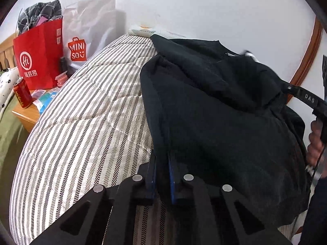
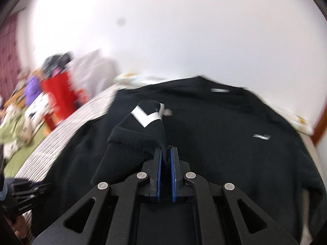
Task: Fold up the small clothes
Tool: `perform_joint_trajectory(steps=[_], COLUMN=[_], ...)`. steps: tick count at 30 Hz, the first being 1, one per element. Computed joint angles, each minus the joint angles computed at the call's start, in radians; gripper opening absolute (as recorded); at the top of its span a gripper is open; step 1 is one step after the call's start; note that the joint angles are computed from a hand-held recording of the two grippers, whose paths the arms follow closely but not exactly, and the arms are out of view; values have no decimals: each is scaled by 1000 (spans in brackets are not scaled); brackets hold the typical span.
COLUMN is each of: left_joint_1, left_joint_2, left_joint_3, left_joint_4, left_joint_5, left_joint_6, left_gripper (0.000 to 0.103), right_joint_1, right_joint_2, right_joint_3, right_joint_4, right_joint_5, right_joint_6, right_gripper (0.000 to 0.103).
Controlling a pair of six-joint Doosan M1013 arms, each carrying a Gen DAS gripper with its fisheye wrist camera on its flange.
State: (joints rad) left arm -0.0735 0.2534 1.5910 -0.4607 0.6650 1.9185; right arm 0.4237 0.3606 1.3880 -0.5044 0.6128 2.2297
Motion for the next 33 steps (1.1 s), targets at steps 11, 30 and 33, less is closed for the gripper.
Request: perform_joint_trajectory(steps=[11,30,33], left_joint_1=[-17,12,18], left_joint_2=[-6,-83,-90], left_joint_3=[-9,78,89], left_joint_4=[93,-18,-40], left_joint_5=[19,102,103], left_joint_6=[-90,72,96], left_gripper=[9,18,19], right_joint_1=[-120,-55,-26], right_joint_2=[-101,-358,-371], right_joint_3=[160,524,551], right_joint_4=[-41,-11,-70], right_joint_5=[114,220,205], right_joint_6=[263,417,484], right_gripper=[29,65,65])
